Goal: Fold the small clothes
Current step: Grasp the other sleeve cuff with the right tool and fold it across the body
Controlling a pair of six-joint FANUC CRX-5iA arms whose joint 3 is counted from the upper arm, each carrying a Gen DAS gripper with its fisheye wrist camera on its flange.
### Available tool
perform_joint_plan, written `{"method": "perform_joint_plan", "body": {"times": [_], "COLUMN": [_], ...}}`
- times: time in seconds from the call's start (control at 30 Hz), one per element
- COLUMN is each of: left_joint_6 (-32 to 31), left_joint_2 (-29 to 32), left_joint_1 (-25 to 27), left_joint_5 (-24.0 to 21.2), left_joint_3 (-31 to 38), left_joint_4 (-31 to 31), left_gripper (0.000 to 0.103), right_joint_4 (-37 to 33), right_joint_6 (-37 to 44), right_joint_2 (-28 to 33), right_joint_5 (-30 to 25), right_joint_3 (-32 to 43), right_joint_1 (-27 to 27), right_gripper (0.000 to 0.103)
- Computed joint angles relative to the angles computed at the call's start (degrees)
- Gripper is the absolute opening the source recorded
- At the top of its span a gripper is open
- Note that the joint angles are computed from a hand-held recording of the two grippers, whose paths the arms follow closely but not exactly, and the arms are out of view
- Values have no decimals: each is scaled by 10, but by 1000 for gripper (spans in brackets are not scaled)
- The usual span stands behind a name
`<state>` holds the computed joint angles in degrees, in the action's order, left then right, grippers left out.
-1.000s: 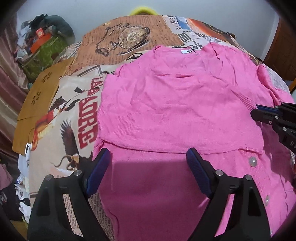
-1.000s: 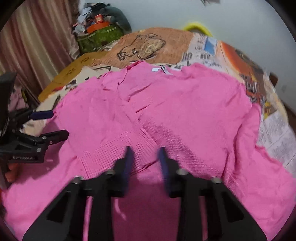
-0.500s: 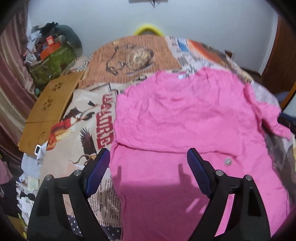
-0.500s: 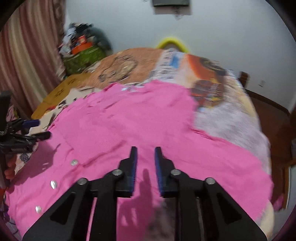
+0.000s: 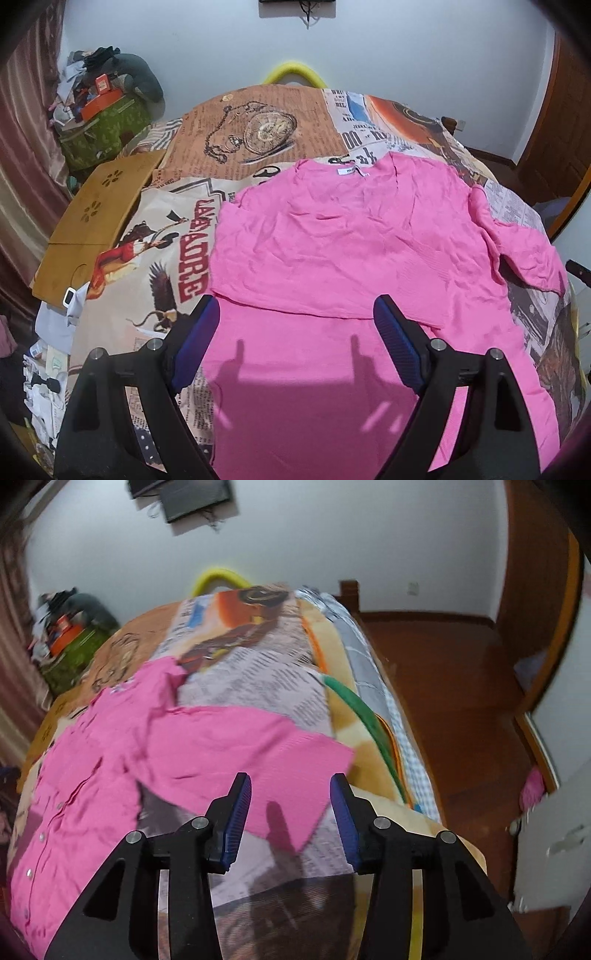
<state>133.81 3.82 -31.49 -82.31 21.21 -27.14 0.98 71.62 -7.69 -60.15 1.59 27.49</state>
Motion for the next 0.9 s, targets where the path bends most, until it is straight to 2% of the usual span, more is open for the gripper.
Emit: {"method": "perform_joint_plan", "body": {"times": [0.13, 0.37, 0.4, 0.47, 0.53, 0.57, 0.8, 0.9], "left_joint_6": [-4, 1, 4, 7, 8, 8, 24, 25], "left_joint_2": [9, 9, 6, 1, -4, -7, -37, -47], "left_joint_1": [0, 6, 6, 7, 6, 6, 6, 4], "left_joint_5": [-1, 6, 10, 14, 16, 17, 32, 34], "left_joint_3": [4, -2, -6, -11, -16, -18, -42, -49], "left_joint_4": [4, 15, 17, 18, 17, 16, 15, 11], "left_gripper": [85, 85, 85, 85, 85, 85, 85, 85], "right_joint_4": [-4, -74, -81, -59, -15, -5, 57, 52], "right_joint_6": [-5, 21, 22, 14, -2, -4, -19, -10], "right_joint_2": [21, 37, 38, 33, 23, 18, -10, -10], "right_joint_5": [0, -3, -3, 4, 17, 21, 47, 52], "right_joint_3": [5, 25, 28, 20, 4, 1, 1, 19], "right_joint_1": [-12, -45, -48, -39, -21, -17, 18, 31], "right_gripper": [41, 41, 37, 30, 15, 12, 8, 7]}}
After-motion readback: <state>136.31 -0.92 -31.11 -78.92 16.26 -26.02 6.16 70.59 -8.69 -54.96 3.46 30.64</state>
